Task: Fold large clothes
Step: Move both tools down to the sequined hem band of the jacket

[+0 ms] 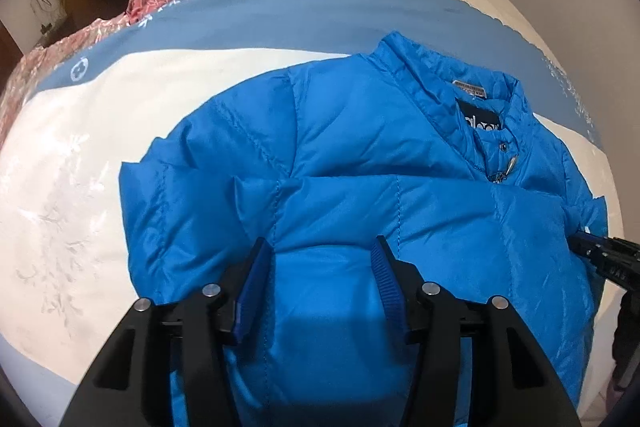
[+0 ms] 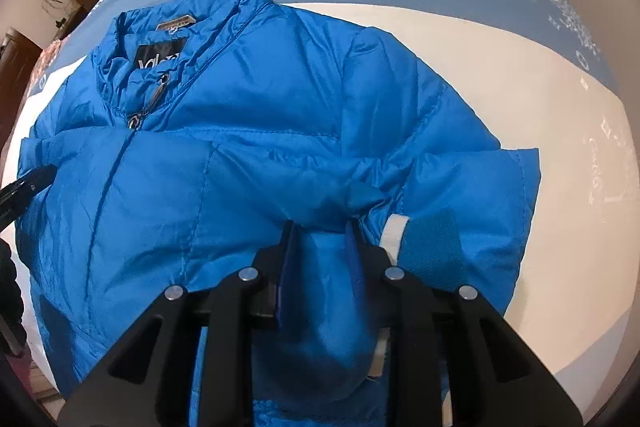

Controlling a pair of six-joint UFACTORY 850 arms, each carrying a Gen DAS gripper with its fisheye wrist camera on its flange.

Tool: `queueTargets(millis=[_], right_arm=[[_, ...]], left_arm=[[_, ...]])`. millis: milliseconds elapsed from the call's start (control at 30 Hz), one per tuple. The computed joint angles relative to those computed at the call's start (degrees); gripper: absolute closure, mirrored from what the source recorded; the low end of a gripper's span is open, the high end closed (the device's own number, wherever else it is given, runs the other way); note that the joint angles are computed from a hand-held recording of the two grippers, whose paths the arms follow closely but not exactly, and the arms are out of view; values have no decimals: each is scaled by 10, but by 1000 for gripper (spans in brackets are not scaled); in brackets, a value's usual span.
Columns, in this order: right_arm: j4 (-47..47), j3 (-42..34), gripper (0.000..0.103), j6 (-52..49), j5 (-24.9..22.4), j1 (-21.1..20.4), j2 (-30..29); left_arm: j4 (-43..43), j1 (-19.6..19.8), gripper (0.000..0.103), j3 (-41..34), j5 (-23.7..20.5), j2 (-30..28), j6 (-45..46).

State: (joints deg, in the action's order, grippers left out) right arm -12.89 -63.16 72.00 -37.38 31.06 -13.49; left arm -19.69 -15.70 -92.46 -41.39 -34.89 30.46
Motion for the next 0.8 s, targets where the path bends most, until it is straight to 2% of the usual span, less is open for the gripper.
queueTargets(millis=[100,200,267,400,467,533,633,733,800], right_arm=[[-33,9,76,50,14,12,28],[-90,13,75,93,4,47,57],[-92,14,74,90,13,61,60],[-45,13,74,54,8,72,37],[-15,21,74,32,27,66,25],[-33,36,74,56,56,66,20],[-42,24,74,60,37,69,10],[-48,29,74,86,34,78,29],[-101,54,73,151,42,100,70]], left_arm=[[33,-3,51,31,31,37,-23],[6,2,50,100,73,104,28],[-6,3,50,138,84,134,57],[28,2,50,159,74,133,38],[43,3,50,161,70,118,22],[38,2,48,171,85,117,32],[34,4,48,165,79,113,25],[44,8,50,162,66,123,14],[34,16,49,179,65,151,21]])
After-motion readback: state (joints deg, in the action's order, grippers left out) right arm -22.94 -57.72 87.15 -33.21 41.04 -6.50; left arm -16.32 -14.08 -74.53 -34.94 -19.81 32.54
